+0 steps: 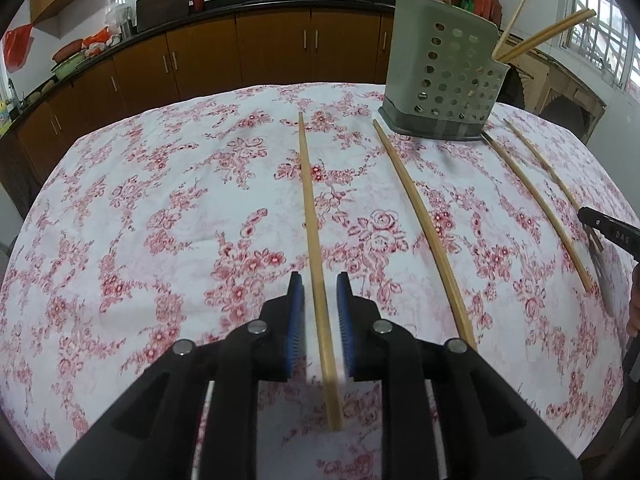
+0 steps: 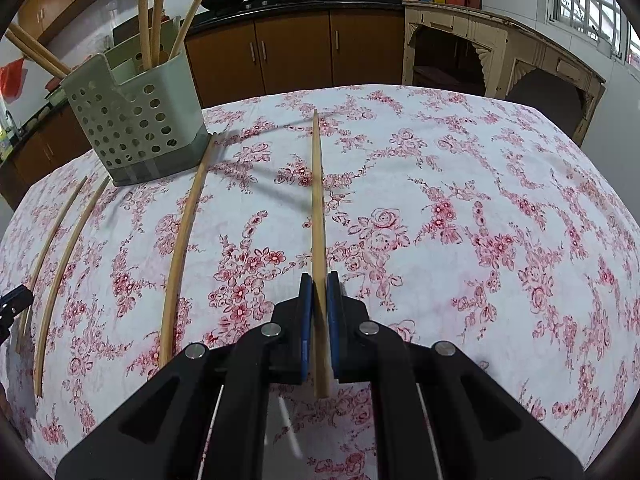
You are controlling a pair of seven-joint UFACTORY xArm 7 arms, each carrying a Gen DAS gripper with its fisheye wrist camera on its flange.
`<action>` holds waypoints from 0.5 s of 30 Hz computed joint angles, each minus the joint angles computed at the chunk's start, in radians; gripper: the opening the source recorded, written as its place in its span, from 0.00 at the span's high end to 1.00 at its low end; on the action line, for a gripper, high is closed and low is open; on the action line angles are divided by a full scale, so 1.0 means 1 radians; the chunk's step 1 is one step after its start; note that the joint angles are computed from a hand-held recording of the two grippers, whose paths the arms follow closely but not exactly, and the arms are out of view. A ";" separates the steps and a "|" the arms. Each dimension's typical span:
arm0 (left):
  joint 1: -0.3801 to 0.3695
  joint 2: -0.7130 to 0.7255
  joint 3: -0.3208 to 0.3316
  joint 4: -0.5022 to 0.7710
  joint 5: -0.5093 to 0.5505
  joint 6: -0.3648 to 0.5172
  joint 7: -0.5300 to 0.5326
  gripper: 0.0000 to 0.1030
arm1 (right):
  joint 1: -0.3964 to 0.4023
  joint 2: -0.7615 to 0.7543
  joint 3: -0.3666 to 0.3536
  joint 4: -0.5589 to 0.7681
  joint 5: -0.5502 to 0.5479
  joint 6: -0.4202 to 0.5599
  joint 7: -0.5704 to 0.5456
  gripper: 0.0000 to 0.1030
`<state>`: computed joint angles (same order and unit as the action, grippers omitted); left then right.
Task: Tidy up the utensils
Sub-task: 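Grasp a chopstick with the right tool while the left tool grasps another, then lift both held chopsticks upright and carry them over the green holder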
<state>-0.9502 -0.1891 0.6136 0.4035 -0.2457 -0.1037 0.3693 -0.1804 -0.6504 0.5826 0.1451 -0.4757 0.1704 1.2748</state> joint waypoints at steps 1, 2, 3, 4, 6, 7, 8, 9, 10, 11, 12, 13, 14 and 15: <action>0.024 0.000 -0.023 -0.003 0.002 -0.001 -0.005 0.81 | 0.005 -0.002 -0.003 -0.001 0.002 0.002 0.000 0.92; 0.057 0.001 -0.058 -0.006 0.005 -0.002 -0.014 0.82 | 0.012 -0.006 -0.008 -0.005 0.005 0.003 0.000 0.92; 0.088 0.002 -0.088 -0.009 0.010 -0.003 -0.022 0.84 | 0.020 -0.011 -0.013 -0.010 0.008 0.002 0.000 0.92; 0.137 0.005 -0.138 -0.012 0.017 -0.005 -0.035 0.89 | 0.023 -0.013 -0.016 -0.011 0.011 0.002 0.000 0.92; 0.147 0.000 -0.143 -0.015 0.028 -0.003 -0.045 0.92 | 0.032 -0.020 -0.021 -0.017 0.017 0.001 0.000 0.92; 0.147 -0.004 -0.140 -0.017 0.032 0.000 -0.047 0.92 | 0.039 -0.027 -0.023 -0.019 0.020 0.006 -0.001 0.93; 0.165 -0.008 -0.155 -0.019 0.038 0.007 -0.048 0.92 | 0.051 -0.036 -0.027 -0.024 0.024 0.013 -0.003 0.93; 0.190 -0.015 -0.175 -0.021 0.041 0.018 -0.047 0.93 | 0.063 -0.051 -0.030 -0.031 0.029 0.019 -0.001 0.93; 0.210 -0.024 -0.193 -0.025 0.038 0.030 -0.044 0.93 | 0.076 -0.070 -0.034 -0.039 0.033 0.025 0.000 0.93; 0.227 -0.036 -0.206 -0.028 0.032 0.042 -0.036 0.93 | 0.087 -0.085 -0.039 -0.043 0.037 0.032 0.000 0.93; 0.248 -0.043 -0.227 -0.031 0.026 0.044 -0.030 0.93 | 0.110 -0.116 -0.052 -0.052 0.044 0.047 -0.004 0.93; 0.268 -0.053 -0.245 -0.035 0.021 0.046 -0.022 0.93 | 0.126 -0.139 -0.062 -0.057 0.049 0.063 -0.009 0.93; 0.280 -0.068 -0.255 -0.040 0.015 0.051 -0.013 0.93 | 0.138 -0.160 -0.070 -0.059 0.051 0.077 -0.014 0.93; 0.292 -0.079 -0.267 -0.042 0.009 0.054 -0.008 0.93 | 0.152 -0.188 -0.079 -0.062 0.054 0.094 -0.021 0.93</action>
<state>-0.6581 -0.2683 0.3469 0.3616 -0.2364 -0.0499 0.3616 -0.0287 -0.8381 0.5032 0.0830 -0.4217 0.2648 1.2541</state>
